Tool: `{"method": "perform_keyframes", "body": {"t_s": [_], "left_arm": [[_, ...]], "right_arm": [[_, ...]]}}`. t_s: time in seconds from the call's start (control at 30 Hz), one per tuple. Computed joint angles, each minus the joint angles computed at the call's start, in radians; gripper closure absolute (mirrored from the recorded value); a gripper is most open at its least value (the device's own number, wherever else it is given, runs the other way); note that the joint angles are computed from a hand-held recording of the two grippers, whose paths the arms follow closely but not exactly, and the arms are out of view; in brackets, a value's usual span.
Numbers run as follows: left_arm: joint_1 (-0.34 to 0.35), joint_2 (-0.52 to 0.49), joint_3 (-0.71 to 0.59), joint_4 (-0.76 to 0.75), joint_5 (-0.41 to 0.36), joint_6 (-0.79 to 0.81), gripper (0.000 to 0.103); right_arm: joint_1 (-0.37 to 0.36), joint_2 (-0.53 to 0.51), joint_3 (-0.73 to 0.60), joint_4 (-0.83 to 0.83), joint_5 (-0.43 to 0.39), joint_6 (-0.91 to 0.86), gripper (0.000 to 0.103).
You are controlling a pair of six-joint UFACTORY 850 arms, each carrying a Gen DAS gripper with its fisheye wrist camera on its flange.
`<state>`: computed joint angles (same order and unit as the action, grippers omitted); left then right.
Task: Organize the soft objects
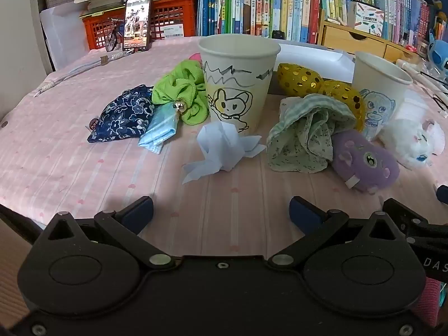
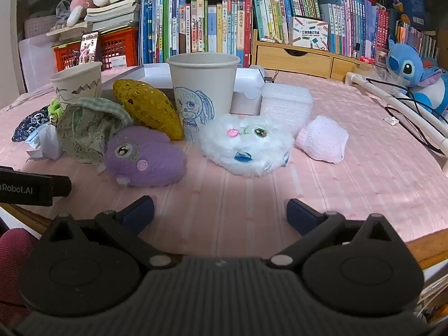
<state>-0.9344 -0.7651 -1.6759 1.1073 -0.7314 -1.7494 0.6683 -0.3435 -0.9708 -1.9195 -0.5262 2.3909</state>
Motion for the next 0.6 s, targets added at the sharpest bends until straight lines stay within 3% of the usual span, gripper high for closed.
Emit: {"method": "perform_keyframes", "body": {"t_s": [0.03,0.2,0.6], "left_arm": [[0.015,0.001,-0.004,-0.043,0.017,0.025,0.000],[0.001,-0.028,-0.049,-0.046,-0.038,0.027,0.000],[0.004,-0.020,-0.038,-0.042,-0.027,0.022,0.000]], "right_arm": [[0.000,0.000,-0.001,0.004,0.002,-0.004,0.000],[0.003,-0.001,-0.001,0.007,-0.007,-0.001,0.000],[0.005,-0.001,-0.001,0.013,-0.010,-0.006,0.000]]}}
